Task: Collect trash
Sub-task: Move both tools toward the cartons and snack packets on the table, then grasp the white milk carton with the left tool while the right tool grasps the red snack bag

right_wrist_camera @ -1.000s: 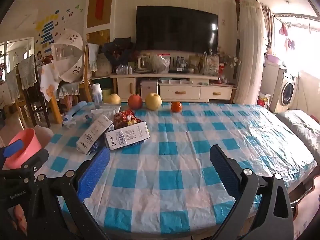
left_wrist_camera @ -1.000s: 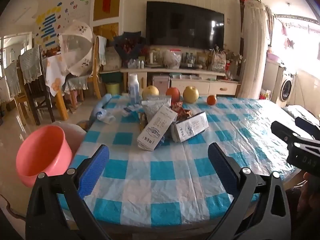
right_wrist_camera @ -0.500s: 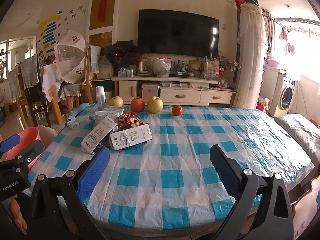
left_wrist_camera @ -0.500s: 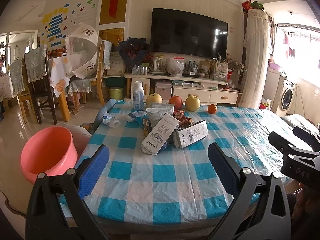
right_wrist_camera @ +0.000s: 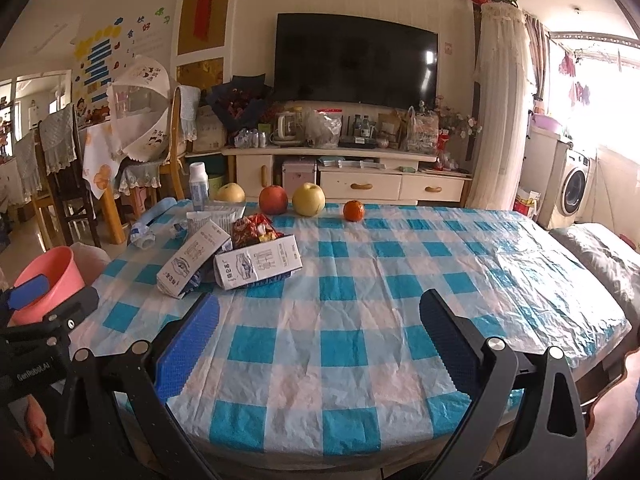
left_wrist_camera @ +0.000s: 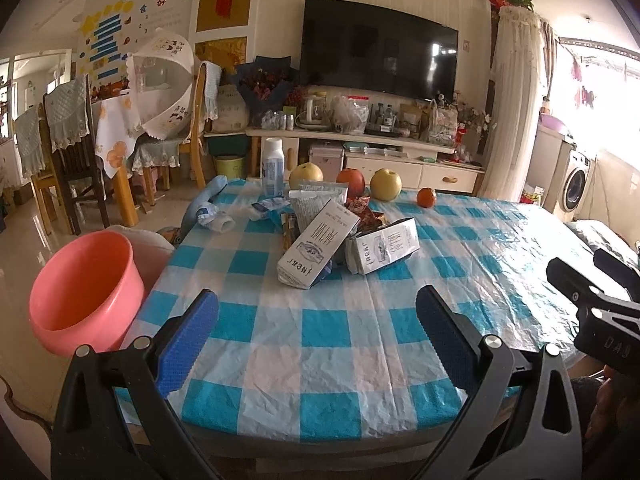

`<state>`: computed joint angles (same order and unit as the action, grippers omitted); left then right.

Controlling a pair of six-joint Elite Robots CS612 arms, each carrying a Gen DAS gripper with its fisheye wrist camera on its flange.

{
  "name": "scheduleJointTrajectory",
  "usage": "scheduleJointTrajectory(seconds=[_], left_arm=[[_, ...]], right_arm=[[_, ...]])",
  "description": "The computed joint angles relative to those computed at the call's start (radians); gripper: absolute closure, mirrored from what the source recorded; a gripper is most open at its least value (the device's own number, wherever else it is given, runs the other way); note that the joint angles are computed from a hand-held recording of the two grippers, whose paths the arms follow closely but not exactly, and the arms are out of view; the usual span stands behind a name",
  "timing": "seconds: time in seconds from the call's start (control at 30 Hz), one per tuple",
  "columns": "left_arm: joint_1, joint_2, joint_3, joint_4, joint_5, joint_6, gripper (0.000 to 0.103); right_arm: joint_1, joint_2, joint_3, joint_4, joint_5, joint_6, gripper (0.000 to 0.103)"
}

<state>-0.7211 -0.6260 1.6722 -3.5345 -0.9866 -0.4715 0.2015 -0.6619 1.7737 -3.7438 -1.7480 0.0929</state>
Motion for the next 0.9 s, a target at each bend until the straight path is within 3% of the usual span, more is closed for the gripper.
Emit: scheduleJointTrajectory(seconds=[0.23,0.73,0.9], left_arm=[[0.015,0.015,-0.021,0.052,-0.042,-0.043,0.003],[0.053,0.078,-0.145,0.153,-0.046,0.132,0.004],[0.070,0.108,-0.215,0.214,-0.045,0.186,0.004]], right_arm=[[-0.021,0.022,-0.015,0.025,0.053,0.030,0.004],[-0.075,0.063,-0.081,0.169,0.241,0.083,0.004],[-0.089,0.082,-0.114,0.195,0.338,0.101,0.004]])
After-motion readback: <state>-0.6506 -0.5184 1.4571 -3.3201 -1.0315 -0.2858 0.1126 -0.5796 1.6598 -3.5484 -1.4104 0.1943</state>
